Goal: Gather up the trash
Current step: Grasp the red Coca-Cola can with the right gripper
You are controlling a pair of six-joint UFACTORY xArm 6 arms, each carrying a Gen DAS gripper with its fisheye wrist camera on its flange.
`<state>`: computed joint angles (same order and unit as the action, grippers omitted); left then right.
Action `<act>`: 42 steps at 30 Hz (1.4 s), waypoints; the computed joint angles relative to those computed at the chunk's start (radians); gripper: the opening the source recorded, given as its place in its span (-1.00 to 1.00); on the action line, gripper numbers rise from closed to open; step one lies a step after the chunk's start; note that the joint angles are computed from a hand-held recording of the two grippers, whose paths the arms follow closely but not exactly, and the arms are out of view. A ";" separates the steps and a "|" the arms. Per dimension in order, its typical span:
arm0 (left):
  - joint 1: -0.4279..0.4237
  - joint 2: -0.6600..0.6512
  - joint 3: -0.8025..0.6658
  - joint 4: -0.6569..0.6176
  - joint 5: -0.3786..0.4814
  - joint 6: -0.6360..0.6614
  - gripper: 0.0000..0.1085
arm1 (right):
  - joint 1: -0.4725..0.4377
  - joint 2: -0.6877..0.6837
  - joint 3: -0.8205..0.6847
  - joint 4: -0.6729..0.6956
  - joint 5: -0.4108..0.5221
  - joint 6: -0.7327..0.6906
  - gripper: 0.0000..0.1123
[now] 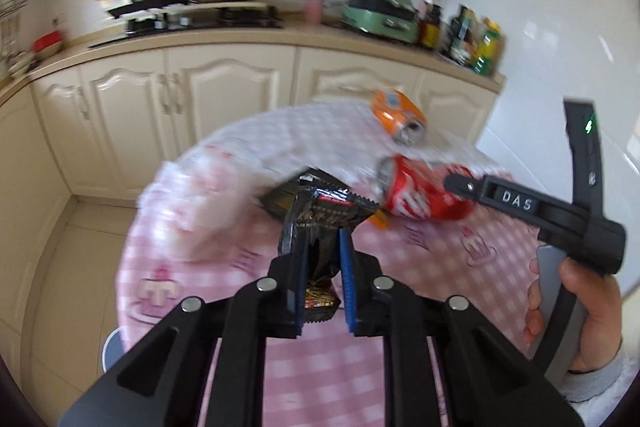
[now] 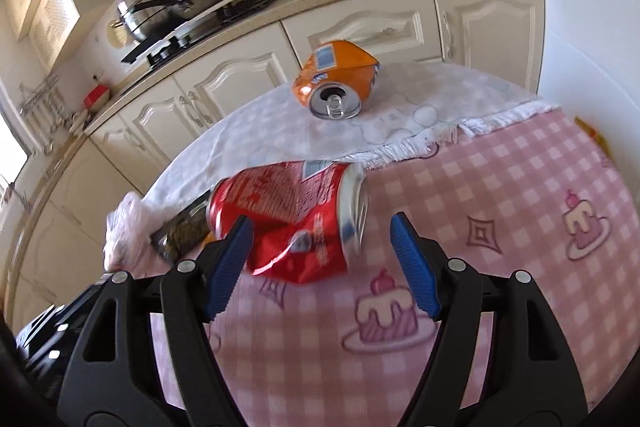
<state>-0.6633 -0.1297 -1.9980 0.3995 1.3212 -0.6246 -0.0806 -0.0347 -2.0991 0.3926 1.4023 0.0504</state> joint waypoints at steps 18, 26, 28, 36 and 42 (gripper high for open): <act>0.072 -0.214 0.202 -0.045 -0.070 -0.028 -0.76 | 0.068 -0.186 0.140 -0.049 -0.127 -0.096 -0.56; 0.068 -0.323 0.301 -0.056 -0.067 -0.047 -0.76 | 0.095 -0.294 0.274 -0.111 -0.105 -0.025 -0.18; 0.058 -0.338 0.316 -0.056 -0.062 -0.047 -0.76 | 0.106 -0.335 0.331 -0.139 -0.120 -0.024 -0.06; 0.007 -0.381 0.346 -0.019 -0.048 -0.080 -0.76 | 0.226 -0.454 0.424 -0.388 -0.139 -0.192 0.16; -0.035 -0.399 0.354 0.011 -0.029 -0.114 -0.76 | 0.388 -0.585 0.589 -0.625 -0.224 -0.316 0.21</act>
<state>-0.6983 -0.5284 -1.6441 0.4107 1.2919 -0.7381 0.3069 -0.6195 -1.5104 -0.2321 1.1779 -0.2657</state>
